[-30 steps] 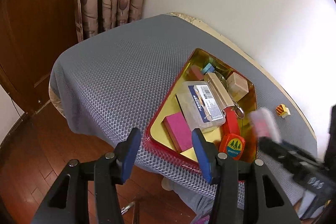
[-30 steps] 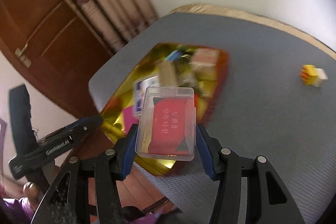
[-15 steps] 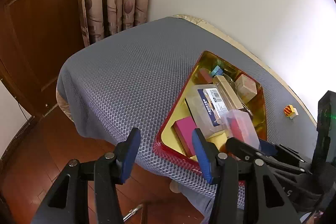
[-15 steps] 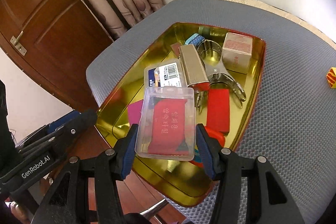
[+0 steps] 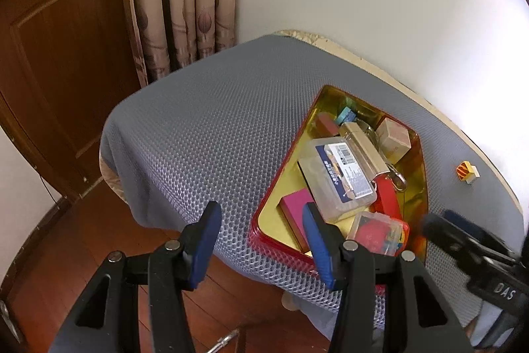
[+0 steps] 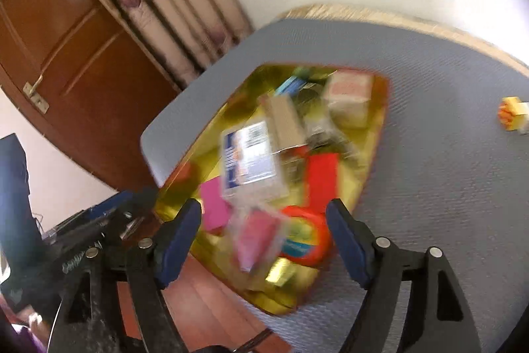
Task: Organize rigid objects
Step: 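Move the left tool to the yellow block and grasp it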
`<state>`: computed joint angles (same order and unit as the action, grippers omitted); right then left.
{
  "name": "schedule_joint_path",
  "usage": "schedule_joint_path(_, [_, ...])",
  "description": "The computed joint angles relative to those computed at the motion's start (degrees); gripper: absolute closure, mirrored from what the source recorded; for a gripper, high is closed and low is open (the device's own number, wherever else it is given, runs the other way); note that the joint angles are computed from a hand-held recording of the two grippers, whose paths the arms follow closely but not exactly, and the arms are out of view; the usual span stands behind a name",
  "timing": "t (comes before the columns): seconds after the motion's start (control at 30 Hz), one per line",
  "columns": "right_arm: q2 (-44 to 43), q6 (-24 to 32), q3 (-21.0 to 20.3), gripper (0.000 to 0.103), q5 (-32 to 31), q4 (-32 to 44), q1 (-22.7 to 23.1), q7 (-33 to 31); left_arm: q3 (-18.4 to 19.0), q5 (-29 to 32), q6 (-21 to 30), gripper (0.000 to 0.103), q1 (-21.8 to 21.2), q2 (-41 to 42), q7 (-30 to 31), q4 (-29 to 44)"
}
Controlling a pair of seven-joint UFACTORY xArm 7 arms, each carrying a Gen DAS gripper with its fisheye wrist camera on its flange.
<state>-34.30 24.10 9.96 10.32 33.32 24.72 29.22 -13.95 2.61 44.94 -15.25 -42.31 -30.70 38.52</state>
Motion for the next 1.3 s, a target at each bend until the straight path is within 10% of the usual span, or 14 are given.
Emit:
schedule_joint_path(0.13, [-14.55, 10.66, 4.11, 0.008, -10.02, -8.18, -9.87, 4.48, -0.7, 1.16, -1.57, 0.051, -0.74, -0.68, 1.6, 0.18])
schedule_joint_path(0.37, [-36.76, 29.68, -1.68, 0.004, -22.17, -19.43, -21.18, -1.82, 0.61, -5.06, -2.51, 0.045, -8.58, 4.24, 8.75, 5.35])
schedule_joint_path(0.6, [-45.39, 30.73, -11.11, 0.004, -25.48, -25.86, -33.23, -10.47, -0.46, -13.93, -6.48, 0.045, -17.0, 25.18, 20.83, 22.83])
schedule_joint_path(0.83, [-50.51, 29.47, -19.5, 0.003, -18.44, -27.68, -39.73, -17.12, -5.05, 0.58, -5.01, 0.045, -21.3, 52.37, 29.31, 48.97])
schedule_joint_path(1.3, [-53.33, 32.88, -20.25, 0.002, -10.84, -27.24, -44.13, -25.76, 1.58, -1.46, 24.57, 0.045, -32.12, 89.14, 48.75, 100.31])
